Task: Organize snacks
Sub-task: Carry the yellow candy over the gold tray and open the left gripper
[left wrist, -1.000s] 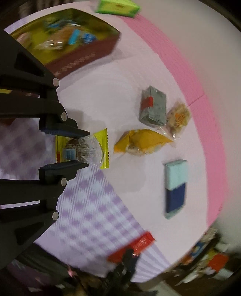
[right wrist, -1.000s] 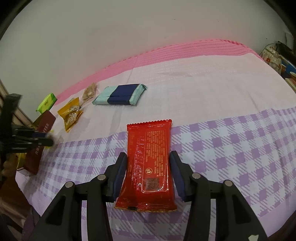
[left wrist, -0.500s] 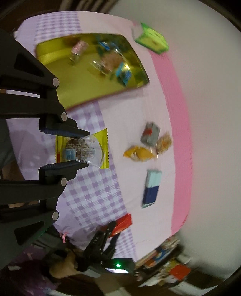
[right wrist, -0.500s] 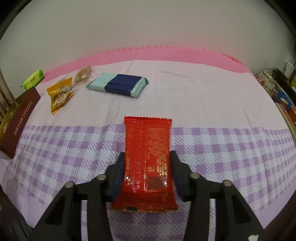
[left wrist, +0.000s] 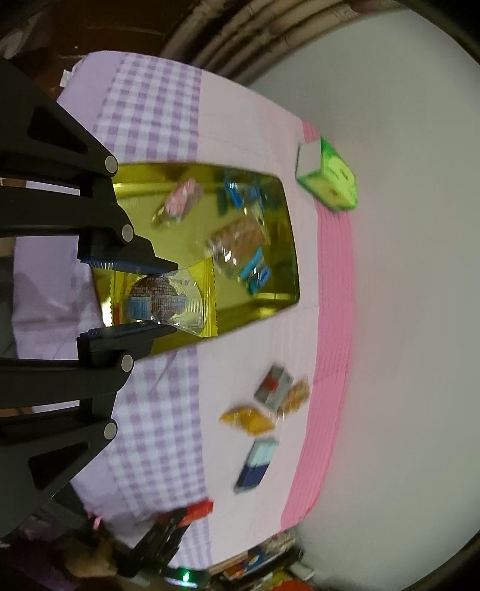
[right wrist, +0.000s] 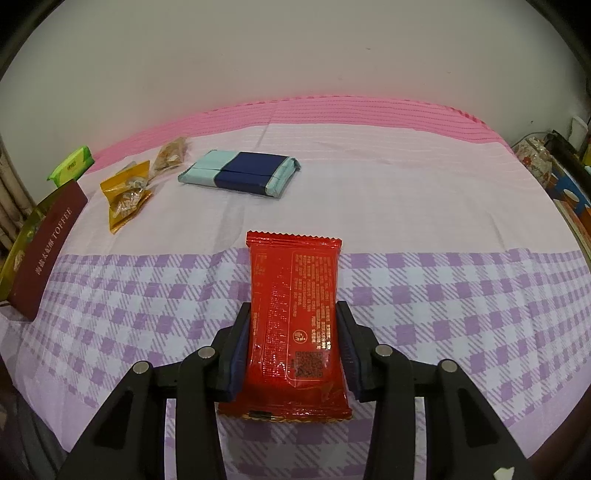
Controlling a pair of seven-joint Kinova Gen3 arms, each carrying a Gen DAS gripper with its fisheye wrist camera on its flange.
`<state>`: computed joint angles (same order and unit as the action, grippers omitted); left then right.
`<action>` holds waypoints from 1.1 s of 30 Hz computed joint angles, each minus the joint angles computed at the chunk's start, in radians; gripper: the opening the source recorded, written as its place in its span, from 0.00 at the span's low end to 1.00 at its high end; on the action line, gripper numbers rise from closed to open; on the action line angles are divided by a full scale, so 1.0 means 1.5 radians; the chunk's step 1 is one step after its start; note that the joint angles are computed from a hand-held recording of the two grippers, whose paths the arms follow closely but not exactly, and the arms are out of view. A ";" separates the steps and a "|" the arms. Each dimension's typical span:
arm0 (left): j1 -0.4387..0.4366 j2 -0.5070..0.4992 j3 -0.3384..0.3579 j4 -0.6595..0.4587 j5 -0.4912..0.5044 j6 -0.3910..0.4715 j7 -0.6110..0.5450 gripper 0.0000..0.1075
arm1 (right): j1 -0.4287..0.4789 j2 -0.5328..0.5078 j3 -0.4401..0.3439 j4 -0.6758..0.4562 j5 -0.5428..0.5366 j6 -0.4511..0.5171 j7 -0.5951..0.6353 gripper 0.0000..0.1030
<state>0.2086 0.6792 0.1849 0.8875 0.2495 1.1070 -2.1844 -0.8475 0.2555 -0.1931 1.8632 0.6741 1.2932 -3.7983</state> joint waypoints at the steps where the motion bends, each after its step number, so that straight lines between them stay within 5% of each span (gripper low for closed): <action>1: 0.001 0.006 -0.003 -0.007 -0.003 0.001 0.005 0.23 | -0.001 0.000 0.000 0.001 -0.001 0.001 -0.001 0.39; 10: 0.025 0.030 -0.034 0.003 -0.059 -0.063 0.042 0.23 | -0.001 0.000 -0.001 0.000 0.001 0.000 -0.004 0.39; 33: 0.053 0.072 -0.055 -0.035 -0.134 -0.062 0.100 0.23 | 0.000 -0.004 -0.002 0.005 0.004 -0.004 -0.005 0.40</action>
